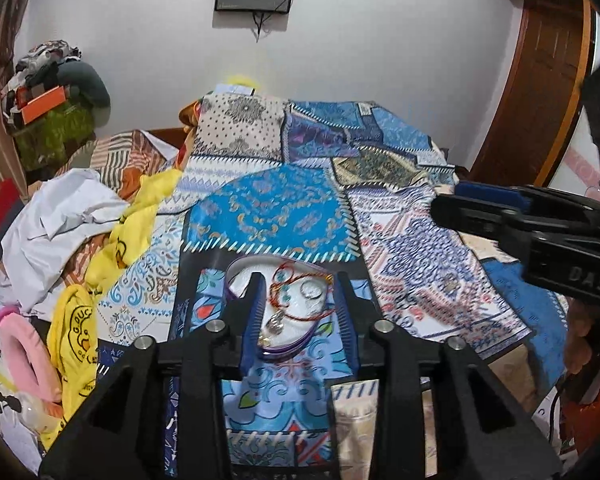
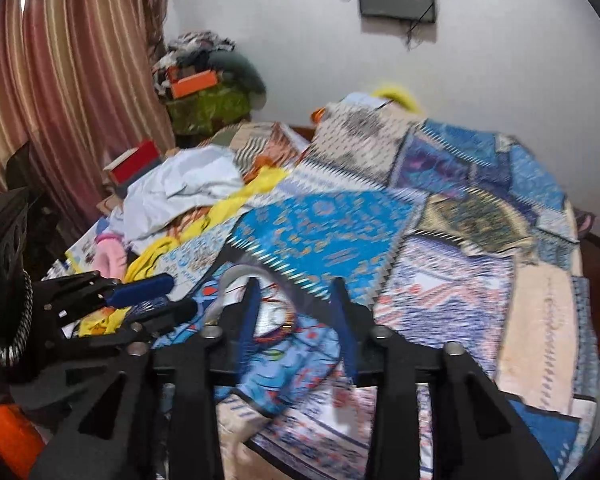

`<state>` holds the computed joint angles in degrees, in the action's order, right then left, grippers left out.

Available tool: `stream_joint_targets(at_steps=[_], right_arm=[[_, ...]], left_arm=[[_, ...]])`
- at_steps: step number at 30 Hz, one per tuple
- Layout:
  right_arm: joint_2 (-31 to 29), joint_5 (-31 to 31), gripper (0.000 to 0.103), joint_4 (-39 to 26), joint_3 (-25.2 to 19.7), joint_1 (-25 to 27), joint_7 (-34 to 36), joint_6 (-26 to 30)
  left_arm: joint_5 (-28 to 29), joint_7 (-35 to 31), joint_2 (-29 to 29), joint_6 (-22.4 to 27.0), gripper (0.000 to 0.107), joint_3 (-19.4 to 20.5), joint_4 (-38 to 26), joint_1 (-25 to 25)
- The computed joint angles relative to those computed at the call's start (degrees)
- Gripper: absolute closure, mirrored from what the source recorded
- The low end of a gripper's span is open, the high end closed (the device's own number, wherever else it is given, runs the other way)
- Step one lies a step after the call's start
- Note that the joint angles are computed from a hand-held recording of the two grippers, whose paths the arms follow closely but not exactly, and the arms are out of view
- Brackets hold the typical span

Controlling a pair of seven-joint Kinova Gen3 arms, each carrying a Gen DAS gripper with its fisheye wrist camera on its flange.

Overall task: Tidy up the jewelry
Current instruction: 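Move both tools back toward the remaining gold earrings on the cloth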

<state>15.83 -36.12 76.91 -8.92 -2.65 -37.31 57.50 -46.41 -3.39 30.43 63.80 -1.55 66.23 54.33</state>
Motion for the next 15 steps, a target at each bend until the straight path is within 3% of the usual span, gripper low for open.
stream_joint_targets(at_steps=[2,6,15], right_arm=[[-1.6,-1.1,0.062,1.6,0.4,1.5,1.9,-2.1],[-2.9,-1.8,0.062,2.7,1.8,3.4,3.9,-3.8],[-0.7,-0.7,0.062,1.8,4.0,7.8,3.9,-1.5]], left_arm=[[-0.2,-0.3,0.5,0.7,0.064,0.0,-1.5,0.3],[0.4,-2.5,2.5,1.9,0.063,0.0,-5.6,0.7],[7.1,-11.7,9.1,4.0,0.063,-0.7,-17.4,0.2]])
